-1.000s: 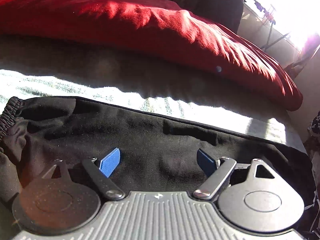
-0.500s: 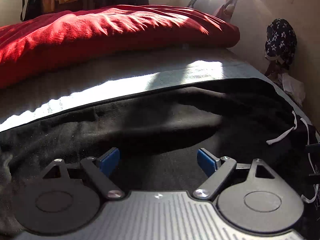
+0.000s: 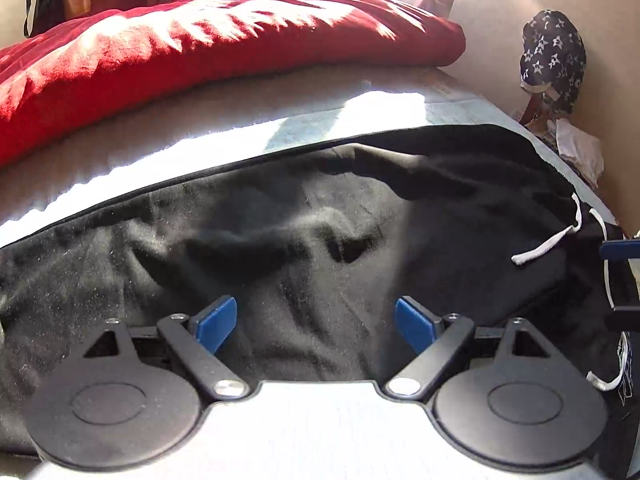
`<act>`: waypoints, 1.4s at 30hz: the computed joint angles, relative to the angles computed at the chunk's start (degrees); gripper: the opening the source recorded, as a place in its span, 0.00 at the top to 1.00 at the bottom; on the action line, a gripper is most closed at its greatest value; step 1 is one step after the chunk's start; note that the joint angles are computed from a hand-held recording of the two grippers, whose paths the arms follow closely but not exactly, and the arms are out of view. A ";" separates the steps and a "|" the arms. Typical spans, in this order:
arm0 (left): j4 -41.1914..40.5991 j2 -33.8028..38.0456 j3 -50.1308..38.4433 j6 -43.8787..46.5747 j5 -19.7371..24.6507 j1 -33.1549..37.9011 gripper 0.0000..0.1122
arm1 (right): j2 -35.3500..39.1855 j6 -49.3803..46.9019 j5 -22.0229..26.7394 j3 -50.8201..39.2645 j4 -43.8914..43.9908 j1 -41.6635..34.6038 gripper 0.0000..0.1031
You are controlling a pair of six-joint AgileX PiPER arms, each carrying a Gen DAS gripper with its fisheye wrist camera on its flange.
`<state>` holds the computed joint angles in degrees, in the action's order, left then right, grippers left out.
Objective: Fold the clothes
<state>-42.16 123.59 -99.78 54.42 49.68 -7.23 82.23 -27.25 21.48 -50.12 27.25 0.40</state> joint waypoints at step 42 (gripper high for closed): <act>0.69 1.66 4.96 -7.25 -6.49 1.04 0.19 | 57.97 6.48 25.22 -74.68 -2.50 -17.59 0.00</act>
<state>-41.47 125.25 -94.82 47.16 43.19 -6.19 140.20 -20.77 46.70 -124.80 24.76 -17.19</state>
